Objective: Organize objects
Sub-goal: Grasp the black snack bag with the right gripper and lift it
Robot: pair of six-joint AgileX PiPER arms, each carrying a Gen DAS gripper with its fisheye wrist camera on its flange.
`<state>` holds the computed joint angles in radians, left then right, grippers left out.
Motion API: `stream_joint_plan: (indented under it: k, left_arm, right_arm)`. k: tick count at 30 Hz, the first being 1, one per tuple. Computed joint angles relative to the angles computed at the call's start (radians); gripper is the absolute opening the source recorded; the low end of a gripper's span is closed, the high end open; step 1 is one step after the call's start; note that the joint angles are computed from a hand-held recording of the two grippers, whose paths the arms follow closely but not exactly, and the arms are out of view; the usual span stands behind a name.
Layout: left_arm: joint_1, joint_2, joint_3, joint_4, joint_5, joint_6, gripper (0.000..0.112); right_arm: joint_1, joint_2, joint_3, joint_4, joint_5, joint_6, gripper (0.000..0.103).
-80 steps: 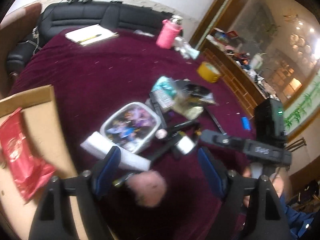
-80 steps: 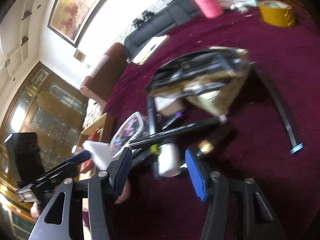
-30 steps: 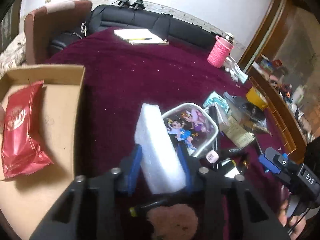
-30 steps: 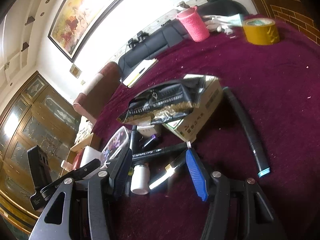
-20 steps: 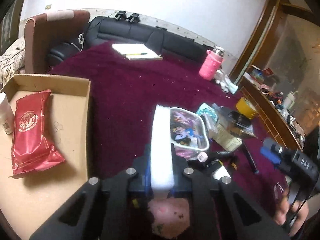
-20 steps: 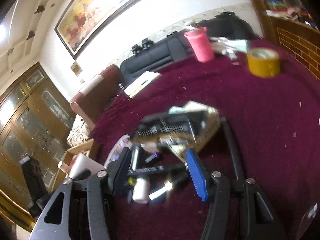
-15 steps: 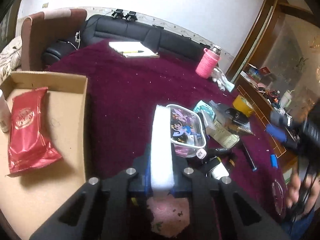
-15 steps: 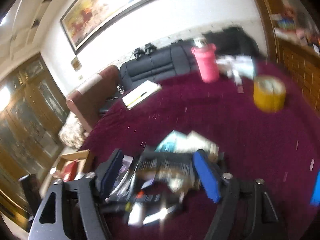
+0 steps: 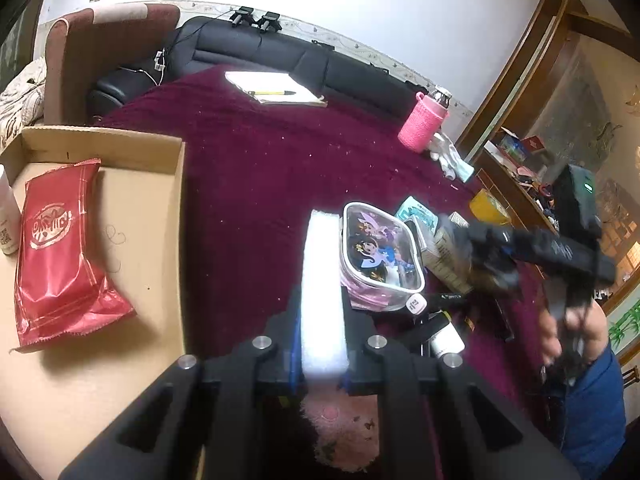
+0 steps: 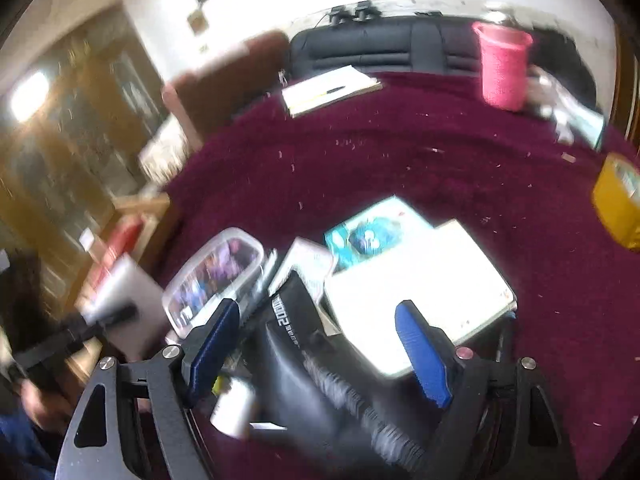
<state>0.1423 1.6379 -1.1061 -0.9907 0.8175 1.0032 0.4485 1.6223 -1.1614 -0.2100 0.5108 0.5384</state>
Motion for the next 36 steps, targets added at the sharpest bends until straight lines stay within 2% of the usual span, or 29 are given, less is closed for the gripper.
stream_joint_plan:
  k: [1, 3, 7, 9, 11, 13, 16, 19, 22, 29, 36]
  left_arm:
    - [-0.004, 0.007, -0.010, 0.008, 0.004, -0.016, 0.014]
    - [-0.014, 0.019, -0.026, 0.031, -0.002, -0.053, 0.014]
    - [-0.027, 0.047, -0.054, 0.080, -0.002, -0.118, 0.014]
    - [-0.028, 0.068, -0.075, 0.098, 0.021, -0.143, 0.014]
    - [-0.033, 0.073, -0.078, 0.105, 0.027, -0.139, 0.014]
    - [-0.047, 0.051, -0.054, 0.099, -0.005, -0.106, 0.014]
    - [-0.058, 0.016, -0.016, 0.083, -0.050, -0.062, 0.014]
    - [-0.043, 0.010, -0.010, 0.064, -0.037, -0.048, 0.014]
    - [-0.036, 0.010, -0.015, 0.064, -0.029, -0.056, 0.014]
    - [-0.037, 0.015, -0.018, 0.070, -0.023, -0.070, 0.014]
    - [-0.031, 0.009, -0.010, 0.061, -0.014, -0.056, 0.014]
  right_arm:
    - [0.017, 0.006, -0.001, -0.068, 0.010, 0.059, 0.069]
    - [0.038, -0.015, 0.031, -0.088, -0.007, 0.077, 0.068]
    - [0.022, -0.091, 0.139, 0.045, -0.096, -0.011, 0.069]
    - [0.026, -0.113, 0.174, 0.097, -0.111, -0.039, 0.069]
    - [0.055, -0.125, 0.201, -0.006, -0.075, 0.092, 0.069]
    - [0.097, -0.128, 0.216, -0.109, -0.018, 0.225, 0.068]
    - [0.161, -0.136, 0.256, -0.233, 0.025, 0.380, 0.069]
    - [0.232, -0.154, 0.280, -0.344, 0.081, 0.501, 0.072]
    - [0.286, -0.172, 0.291, -0.399, 0.153, 0.563, 0.075]
    - [0.353, -0.237, 0.339, -0.451, 0.228, 0.619, 0.086]
    - [0.418, -0.300, 0.388, -0.484, 0.297, 0.664, 0.088]
